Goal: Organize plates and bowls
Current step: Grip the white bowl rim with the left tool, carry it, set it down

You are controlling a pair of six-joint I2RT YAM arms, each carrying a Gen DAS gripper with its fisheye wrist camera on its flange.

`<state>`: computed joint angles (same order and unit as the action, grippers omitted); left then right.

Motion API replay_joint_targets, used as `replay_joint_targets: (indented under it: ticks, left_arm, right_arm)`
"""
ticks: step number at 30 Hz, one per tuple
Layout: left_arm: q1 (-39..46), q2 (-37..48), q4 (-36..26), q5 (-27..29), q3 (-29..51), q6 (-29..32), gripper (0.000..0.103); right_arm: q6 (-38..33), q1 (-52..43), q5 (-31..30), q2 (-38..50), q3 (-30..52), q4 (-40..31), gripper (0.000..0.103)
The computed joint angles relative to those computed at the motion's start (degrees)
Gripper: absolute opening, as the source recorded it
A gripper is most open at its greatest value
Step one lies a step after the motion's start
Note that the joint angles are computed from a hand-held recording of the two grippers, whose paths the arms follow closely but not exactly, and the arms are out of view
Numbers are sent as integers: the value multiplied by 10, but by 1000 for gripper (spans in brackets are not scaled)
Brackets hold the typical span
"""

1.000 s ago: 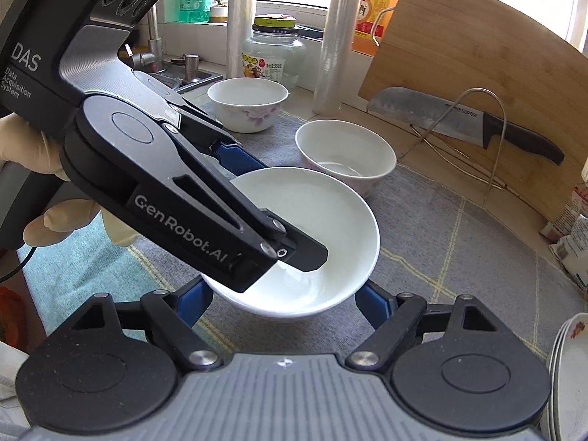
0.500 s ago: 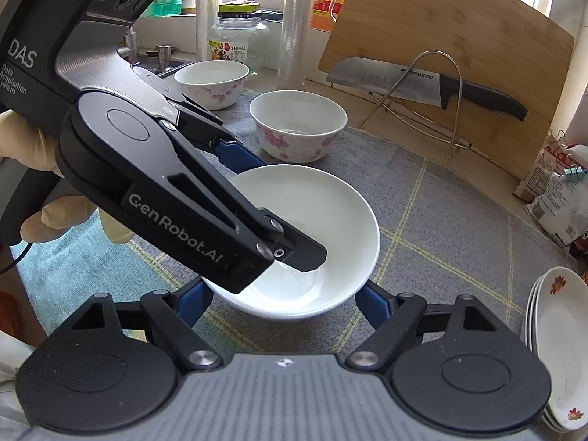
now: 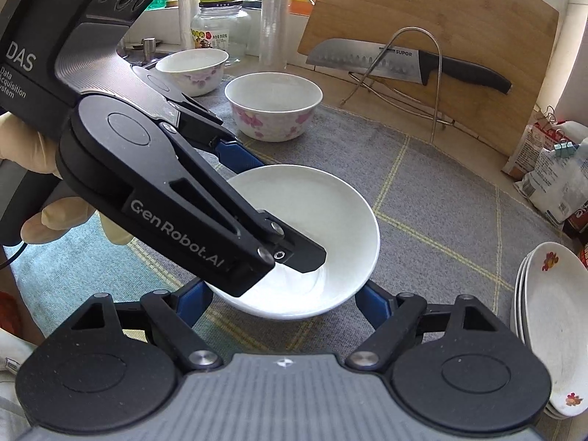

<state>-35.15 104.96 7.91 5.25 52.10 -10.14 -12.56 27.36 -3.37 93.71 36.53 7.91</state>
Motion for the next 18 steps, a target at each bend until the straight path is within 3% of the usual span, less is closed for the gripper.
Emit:
replay_joint_targets:
  ticks: [11,14,16,18]
  left_arm:
    - [-3,8,0,-1,10,-3,72]
    - [-2,9,6,5,8,-5,78]
    - [-5,6,17,-5,2,-1,90]
    - [-11,2,21,-22,-1,3,93]
  right_arm:
    - [2,-21,-25,7,9,-5,88]
    - [2,-24,-32,11,13,-9,88]
    - [4,-28,-37,10,10,-1,97]
    - [5,-31,-42,1,2,10,103]
